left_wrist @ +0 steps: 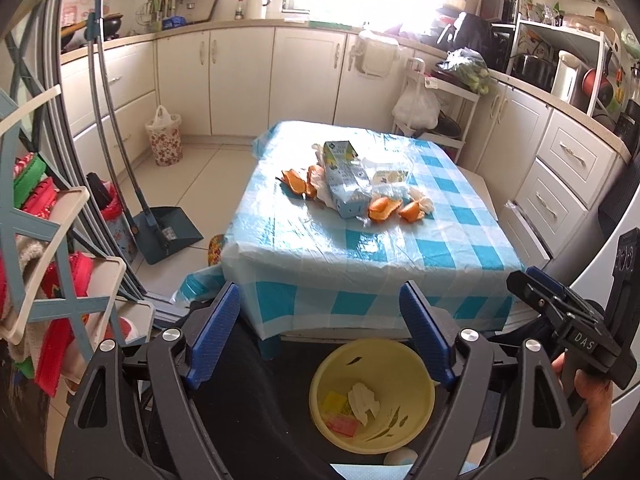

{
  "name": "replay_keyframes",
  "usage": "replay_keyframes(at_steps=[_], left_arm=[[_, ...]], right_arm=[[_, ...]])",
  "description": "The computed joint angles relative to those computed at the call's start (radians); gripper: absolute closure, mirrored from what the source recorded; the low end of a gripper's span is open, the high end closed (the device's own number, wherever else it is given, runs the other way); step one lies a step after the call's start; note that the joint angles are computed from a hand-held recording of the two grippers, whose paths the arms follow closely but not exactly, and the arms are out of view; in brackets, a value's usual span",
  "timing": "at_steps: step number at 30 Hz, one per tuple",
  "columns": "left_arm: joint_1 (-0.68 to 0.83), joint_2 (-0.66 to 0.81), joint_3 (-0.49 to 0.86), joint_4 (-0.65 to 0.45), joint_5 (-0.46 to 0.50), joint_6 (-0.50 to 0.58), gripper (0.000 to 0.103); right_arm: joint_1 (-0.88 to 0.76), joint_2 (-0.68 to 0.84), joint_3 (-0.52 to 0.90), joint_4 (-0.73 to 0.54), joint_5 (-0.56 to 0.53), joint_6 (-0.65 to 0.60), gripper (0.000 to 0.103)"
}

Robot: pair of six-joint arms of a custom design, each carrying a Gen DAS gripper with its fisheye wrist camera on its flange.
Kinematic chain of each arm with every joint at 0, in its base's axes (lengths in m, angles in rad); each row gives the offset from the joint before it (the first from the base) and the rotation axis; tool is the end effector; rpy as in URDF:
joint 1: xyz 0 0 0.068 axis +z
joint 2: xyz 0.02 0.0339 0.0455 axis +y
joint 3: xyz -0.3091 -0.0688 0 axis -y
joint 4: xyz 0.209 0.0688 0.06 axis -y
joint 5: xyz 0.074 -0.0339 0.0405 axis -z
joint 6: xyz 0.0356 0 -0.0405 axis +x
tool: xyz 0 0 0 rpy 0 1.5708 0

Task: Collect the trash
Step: 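Raise both tools from the bucket back toward the table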

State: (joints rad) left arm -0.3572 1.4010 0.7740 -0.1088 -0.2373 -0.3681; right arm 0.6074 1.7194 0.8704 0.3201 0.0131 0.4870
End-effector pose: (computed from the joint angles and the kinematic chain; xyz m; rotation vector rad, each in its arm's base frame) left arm 0.2397 -0.0805 0.2712 -0.1330 2.2798 -0.1047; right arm 0.2823 0.1957 0.2467 -0.1222 2.1626 0.6346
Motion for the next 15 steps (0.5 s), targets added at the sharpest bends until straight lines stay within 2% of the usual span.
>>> replay_keyframes(at_steps=[10,15], left_arm=[[-0.005,-0.04,-0.017,0.023,-0.066,-0.002,0.014],[-0.01,-0.056,-0.033,0.049,-0.11,0.003,0.012]], right_arm=[[-0.004,-0.001,-0.006,0.007,0.002,-0.001,0.017],[-0.011,-0.007,-0.02,0.02,0.004,-0.004,0.013]])
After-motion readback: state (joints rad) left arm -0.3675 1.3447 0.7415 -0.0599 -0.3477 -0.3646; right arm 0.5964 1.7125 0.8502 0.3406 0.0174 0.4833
